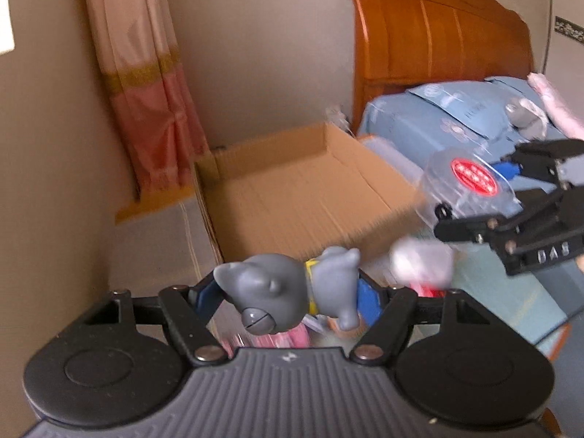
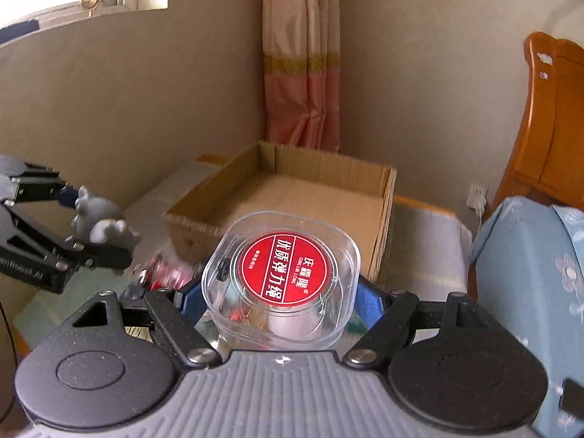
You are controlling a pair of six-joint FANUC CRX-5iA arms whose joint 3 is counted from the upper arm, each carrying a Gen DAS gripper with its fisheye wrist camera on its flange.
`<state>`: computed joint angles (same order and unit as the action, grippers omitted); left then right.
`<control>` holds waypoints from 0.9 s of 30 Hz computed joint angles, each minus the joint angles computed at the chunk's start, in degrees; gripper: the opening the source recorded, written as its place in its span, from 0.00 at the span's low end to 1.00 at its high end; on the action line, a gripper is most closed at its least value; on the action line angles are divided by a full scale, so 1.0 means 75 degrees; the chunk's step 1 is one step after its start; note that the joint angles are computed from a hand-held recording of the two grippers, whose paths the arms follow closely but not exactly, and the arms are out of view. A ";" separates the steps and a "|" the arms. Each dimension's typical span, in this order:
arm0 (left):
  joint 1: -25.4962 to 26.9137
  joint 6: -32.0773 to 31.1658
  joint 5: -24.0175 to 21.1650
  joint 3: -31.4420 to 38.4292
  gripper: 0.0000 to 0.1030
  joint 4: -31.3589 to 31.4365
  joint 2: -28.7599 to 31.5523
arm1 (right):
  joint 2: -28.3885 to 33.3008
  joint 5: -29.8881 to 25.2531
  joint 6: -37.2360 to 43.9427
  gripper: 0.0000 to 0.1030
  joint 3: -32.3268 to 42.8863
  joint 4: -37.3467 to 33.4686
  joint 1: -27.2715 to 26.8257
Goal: Organize rigid objects
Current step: 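Carry elephant toy and clear box with both grippers over the cardboard box, then open both grippers to drop elephant toy and clear box into cardboard box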
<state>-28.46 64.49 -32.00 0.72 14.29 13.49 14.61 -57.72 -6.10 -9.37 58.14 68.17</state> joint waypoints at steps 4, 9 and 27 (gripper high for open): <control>-0.0078 0.0659 -0.0417 0.1485 0.71 -0.0589 0.0959 | 0.0155 0.0328 0.0635 0.81 0.0400 -0.0229 -0.0583; -0.0182 0.1310 -0.1082 0.3318 0.71 -0.1257 0.2206 | 0.0506 0.0616 0.1437 0.81 0.0961 -0.0648 -0.1231; -0.0236 0.2050 -0.2605 0.6751 0.75 -0.1875 0.4482 | 0.1251 0.0978 0.2253 1.00 0.1685 -0.1205 -0.2146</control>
<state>-30.23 79.86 -51.54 51.34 0.22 47.10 23.99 -50.39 10.80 3.27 49.10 52.08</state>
